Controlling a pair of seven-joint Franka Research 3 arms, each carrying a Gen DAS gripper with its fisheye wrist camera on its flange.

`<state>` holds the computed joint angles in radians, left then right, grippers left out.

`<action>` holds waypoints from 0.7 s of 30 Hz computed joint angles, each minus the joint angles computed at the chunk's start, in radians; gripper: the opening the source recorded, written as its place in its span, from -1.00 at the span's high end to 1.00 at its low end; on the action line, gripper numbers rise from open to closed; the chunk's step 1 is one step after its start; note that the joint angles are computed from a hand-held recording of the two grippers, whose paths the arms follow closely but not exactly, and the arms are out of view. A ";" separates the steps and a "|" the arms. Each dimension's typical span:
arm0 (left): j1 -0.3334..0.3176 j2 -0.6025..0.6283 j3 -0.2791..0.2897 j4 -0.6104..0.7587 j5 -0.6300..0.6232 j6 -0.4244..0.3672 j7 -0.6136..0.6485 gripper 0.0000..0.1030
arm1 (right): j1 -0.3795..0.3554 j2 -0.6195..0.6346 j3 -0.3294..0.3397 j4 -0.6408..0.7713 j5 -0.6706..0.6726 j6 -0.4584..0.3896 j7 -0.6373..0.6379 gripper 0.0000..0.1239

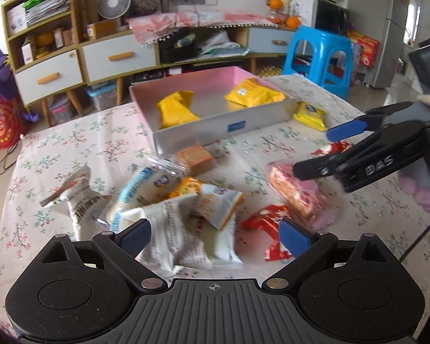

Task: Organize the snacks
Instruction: 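Grasp the red candy packet with left tool while right tool grasps pink pastry bag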

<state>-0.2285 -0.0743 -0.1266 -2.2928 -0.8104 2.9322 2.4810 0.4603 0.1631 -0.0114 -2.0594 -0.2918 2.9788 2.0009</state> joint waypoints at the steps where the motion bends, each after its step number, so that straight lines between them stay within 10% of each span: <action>1: -0.003 -0.004 -0.001 -0.003 -0.010 -0.005 0.006 -0.88 | -0.003 0.002 0.007 -0.001 0.009 -0.008 -0.014 -0.46; 14: -0.030 -0.001 -0.009 0.010 -0.092 -0.078 0.020 -0.83 | -0.011 0.036 0.021 0.029 0.072 -0.122 -0.105 -0.09; 21: -0.002 0.027 -0.032 0.041 -0.062 -0.160 -0.091 -0.42 | -0.037 0.020 0.027 0.010 0.075 -0.123 -0.106 0.01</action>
<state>-0.2303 -0.0474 -0.1584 -2.2516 -0.8724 2.7718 2.3896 0.4234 0.1835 0.0158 -2.0491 -0.2167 2.8556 1.8951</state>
